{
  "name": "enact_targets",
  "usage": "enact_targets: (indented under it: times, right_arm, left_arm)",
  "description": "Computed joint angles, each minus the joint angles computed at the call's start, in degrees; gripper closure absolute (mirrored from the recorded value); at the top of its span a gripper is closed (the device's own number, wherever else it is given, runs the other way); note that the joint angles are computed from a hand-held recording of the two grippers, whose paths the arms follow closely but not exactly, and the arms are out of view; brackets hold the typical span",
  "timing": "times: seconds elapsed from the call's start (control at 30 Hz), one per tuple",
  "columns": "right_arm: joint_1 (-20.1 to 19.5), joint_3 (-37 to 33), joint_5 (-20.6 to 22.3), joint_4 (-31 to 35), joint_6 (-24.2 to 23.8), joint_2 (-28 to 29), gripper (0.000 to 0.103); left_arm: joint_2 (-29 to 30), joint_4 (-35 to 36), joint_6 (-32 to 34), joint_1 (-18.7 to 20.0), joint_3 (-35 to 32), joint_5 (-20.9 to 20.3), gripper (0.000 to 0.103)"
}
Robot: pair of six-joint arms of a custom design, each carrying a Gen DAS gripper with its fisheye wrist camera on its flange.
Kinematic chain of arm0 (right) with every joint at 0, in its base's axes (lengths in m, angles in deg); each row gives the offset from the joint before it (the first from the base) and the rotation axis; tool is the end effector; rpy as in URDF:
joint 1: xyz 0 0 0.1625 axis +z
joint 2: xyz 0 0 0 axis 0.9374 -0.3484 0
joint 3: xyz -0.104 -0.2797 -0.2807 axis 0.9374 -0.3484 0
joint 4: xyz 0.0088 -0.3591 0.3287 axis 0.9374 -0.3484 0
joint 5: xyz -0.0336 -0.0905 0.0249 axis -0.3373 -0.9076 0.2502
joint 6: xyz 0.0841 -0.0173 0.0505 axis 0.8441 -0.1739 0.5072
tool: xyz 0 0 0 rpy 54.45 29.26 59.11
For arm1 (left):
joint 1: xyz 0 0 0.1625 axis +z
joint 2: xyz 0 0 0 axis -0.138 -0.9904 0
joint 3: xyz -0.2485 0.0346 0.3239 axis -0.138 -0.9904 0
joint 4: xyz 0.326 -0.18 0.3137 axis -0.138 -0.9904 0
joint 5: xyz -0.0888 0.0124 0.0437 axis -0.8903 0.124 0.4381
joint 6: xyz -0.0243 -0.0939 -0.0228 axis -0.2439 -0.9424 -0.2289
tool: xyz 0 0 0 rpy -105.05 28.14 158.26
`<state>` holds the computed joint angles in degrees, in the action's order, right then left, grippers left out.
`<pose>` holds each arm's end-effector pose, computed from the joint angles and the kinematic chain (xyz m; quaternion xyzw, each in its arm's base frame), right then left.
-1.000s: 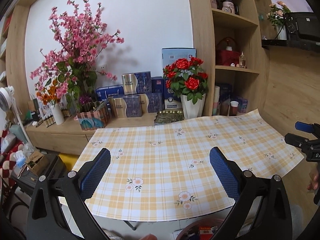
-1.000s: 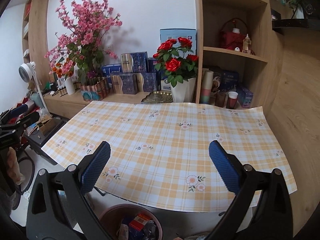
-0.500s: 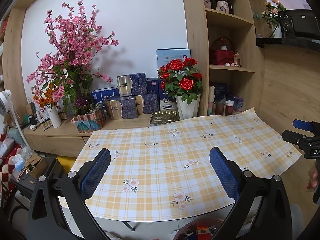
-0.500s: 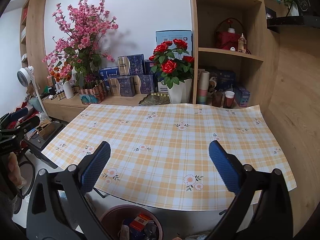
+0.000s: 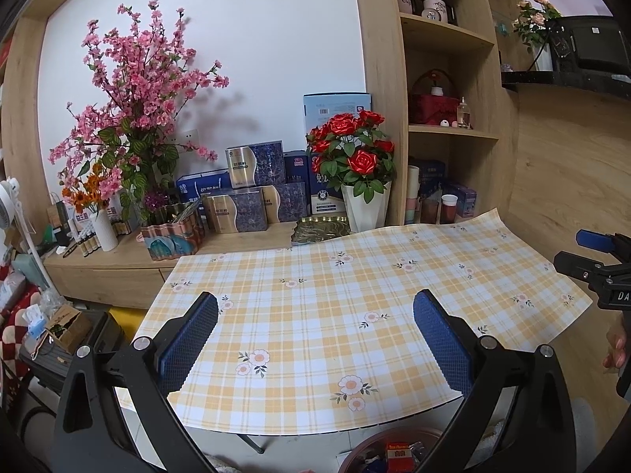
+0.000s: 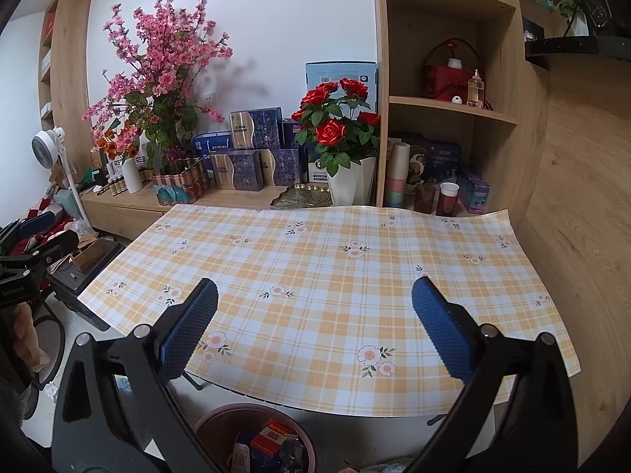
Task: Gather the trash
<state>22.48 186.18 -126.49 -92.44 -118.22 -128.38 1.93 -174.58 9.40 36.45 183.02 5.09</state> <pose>0.1478 -0.6260 0.4740 0.3532 -0.8374 0.3708 0.1910 -0.4884 -0.5288 0.1460 0.1546 0.7463 -0.5129 0.3950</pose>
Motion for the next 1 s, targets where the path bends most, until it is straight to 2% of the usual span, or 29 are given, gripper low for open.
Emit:
enact_targets:
  times: [1.0]
  right_arm:
    - [0.5, -0.4, -0.3, -0.5, -0.7, 0.1, 0.006]
  left_arm:
    - [-0.2, 0.5, -0.5, -0.3, -0.2, -0.2, 0.006]
